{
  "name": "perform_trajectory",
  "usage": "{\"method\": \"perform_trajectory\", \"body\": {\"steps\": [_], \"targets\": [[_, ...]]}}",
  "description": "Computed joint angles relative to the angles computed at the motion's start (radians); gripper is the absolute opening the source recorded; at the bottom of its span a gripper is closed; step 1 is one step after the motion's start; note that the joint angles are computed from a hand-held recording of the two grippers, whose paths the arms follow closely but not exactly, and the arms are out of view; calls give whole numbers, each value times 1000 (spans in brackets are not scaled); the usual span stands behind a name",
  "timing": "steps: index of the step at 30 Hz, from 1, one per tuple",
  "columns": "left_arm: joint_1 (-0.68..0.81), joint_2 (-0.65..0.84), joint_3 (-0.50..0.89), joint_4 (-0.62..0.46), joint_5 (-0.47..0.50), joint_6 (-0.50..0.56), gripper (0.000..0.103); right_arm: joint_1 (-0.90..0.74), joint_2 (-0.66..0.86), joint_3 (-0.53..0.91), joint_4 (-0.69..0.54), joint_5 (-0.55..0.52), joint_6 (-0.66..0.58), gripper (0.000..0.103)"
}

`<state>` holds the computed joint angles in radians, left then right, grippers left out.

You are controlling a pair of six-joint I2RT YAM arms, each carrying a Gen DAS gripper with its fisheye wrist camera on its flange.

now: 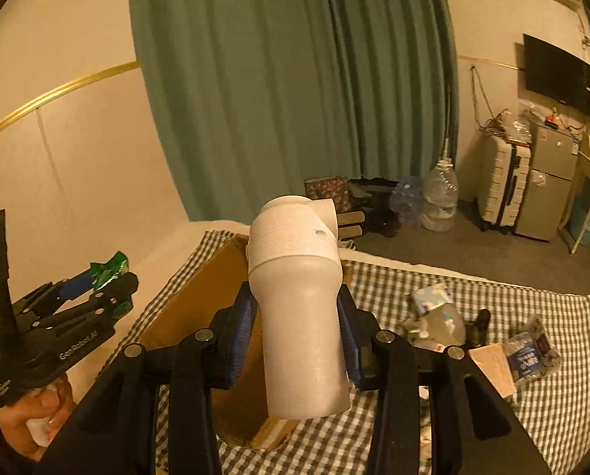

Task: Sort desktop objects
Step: 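Carry the green sachet and white bottle over the cardboard box with both grippers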

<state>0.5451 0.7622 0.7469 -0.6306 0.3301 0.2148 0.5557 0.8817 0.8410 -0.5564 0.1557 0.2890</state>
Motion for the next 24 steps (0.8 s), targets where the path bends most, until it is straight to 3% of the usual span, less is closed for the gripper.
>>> {"method": "perform_trajectory", "body": {"steps": [13,24], "targets": [[-15,193,-78,148,-14,37,56,36,283,-15,173,-36,-37,39],[-79,383,-73,264,-89,65,56,-7,560,55,260,-95,-68,39]]}}
